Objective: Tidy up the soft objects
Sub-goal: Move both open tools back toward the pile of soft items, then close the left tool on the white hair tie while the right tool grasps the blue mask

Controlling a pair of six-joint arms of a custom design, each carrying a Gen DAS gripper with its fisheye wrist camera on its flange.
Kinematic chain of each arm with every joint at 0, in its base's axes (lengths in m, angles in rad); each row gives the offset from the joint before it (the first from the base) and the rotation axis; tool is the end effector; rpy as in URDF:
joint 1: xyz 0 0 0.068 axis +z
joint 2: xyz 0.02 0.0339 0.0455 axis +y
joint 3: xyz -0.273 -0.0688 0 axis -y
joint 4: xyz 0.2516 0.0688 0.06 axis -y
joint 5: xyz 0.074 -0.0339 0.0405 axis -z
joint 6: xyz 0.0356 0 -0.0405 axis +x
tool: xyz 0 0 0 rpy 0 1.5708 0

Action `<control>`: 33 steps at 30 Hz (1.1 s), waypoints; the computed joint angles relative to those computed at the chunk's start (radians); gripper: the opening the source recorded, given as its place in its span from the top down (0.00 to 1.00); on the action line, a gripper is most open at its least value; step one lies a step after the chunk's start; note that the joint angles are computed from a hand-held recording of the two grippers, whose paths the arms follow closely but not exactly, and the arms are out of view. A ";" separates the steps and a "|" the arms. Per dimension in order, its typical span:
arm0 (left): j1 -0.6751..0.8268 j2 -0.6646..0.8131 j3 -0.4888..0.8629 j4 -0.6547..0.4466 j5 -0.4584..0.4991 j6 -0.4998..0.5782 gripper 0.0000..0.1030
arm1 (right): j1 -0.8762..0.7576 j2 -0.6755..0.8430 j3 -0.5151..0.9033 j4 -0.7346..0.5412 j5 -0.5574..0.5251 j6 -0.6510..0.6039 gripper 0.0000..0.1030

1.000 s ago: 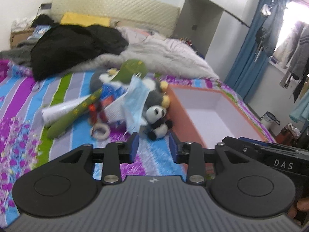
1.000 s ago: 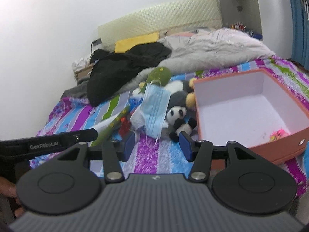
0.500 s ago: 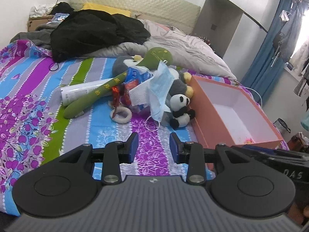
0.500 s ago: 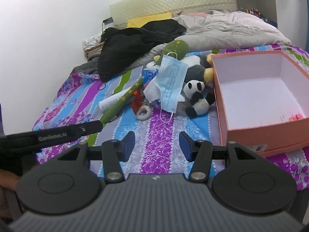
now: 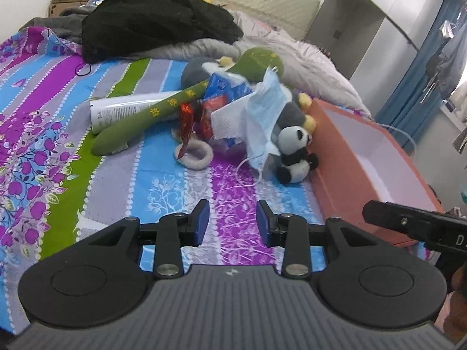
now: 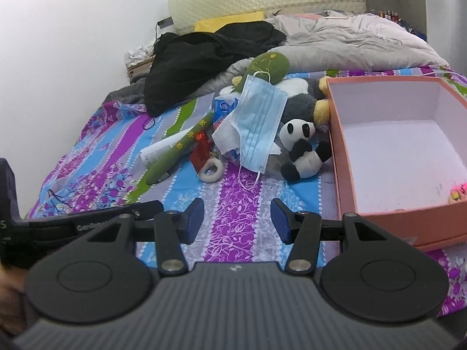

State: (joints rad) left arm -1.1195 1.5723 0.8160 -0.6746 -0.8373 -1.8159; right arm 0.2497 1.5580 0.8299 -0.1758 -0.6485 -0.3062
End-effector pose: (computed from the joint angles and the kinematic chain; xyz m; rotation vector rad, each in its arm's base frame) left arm 0.1364 -0.2208 0.1606 -0.8503 2.1329 -0.0548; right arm 0.2927 0.0968 0.1834 -0.9101 2.1901 0.7684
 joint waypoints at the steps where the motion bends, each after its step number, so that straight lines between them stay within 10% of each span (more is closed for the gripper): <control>1: 0.018 -0.002 -0.025 0.039 0.006 0.025 0.61 | 0.014 0.021 0.009 0.019 0.008 0.011 0.48; 16: 0.395 0.133 -0.269 0.673 0.133 0.421 0.61 | 0.184 0.361 0.222 0.220 0.112 0.145 0.49; 33: 0.584 0.291 -0.297 1.067 0.236 0.715 0.61 | 0.275 0.633 0.472 0.256 0.207 0.198 0.59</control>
State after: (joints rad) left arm -0.5355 1.8631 0.5191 0.3923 -0.6014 -1.1010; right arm 0.5243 2.1910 1.3017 0.0798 -0.4414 -0.1083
